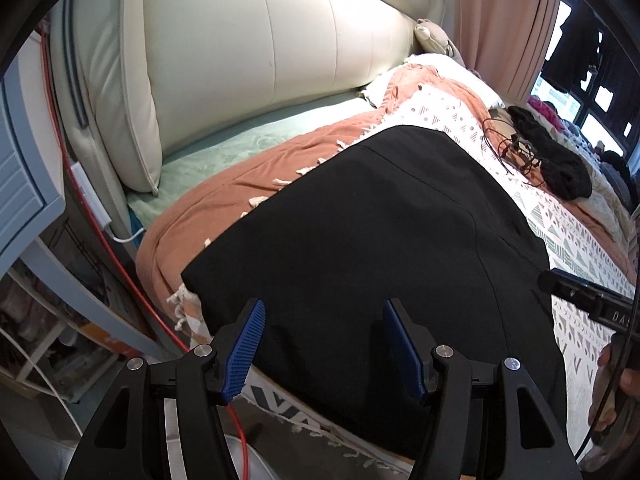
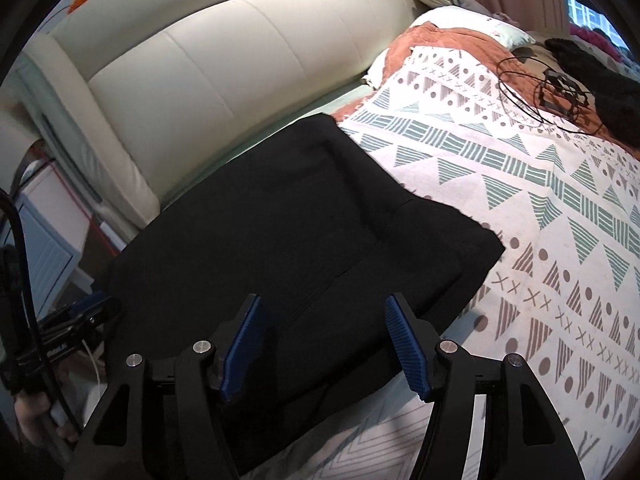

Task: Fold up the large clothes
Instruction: 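Open both grippers and release the folded shirt onto the bed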

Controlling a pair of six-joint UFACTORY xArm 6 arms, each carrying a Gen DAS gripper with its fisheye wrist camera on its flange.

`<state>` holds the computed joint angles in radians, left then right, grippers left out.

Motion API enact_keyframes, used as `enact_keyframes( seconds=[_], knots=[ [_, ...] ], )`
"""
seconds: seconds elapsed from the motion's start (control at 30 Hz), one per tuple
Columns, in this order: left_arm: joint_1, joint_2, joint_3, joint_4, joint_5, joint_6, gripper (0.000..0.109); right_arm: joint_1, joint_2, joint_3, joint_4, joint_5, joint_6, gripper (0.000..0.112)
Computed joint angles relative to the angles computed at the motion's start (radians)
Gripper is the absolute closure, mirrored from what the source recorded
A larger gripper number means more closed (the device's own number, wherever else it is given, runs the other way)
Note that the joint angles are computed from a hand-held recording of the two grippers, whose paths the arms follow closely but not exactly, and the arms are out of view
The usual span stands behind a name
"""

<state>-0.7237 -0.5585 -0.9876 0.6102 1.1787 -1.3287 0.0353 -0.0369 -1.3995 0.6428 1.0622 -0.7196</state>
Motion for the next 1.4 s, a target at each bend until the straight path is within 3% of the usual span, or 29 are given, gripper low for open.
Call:
enact_keyframes(
  seconds=[0.23, 0.47, 0.6, 0.87, 1.2, 1.4],
  knots=[
    [-0.06, -0.027, 0.014, -0.004, 0.026, -0.035, 0.045, 0.053, -0.121, 0.148, -0.042, -0.007, 0.007, 0.049],
    [-0.107, -0.052, 0.034, -0.009, 0.023, -0.077, 0.044, 0.05, -0.26, 0.276, -0.048, 0.035, -0.039, 0.049],
    [-0.15, -0.035, 0.018, 0.014, 0.023, -0.093, 0.03, 0.017, -0.325, 0.331, -0.045, 0.069, -0.052, 0.049],
    [-0.221, 0.01, -0.028, 0.052, 0.007, -0.105, 0.017, -0.114, -0.407, 0.37, -0.045, 0.09, -0.037, 0.043],
    [-0.335, 0.086, -0.129, 0.119, 0.026, -0.142, 0.01, -0.345, -0.455, 0.343, -0.026, 0.134, -0.06, 0.01],
    [-0.428, 0.145, -0.201, 0.183, 0.052, -0.168, 0.008, -0.516, -0.479, 0.32, 0.007, 0.186, -0.12, 0.01]
  ],
)
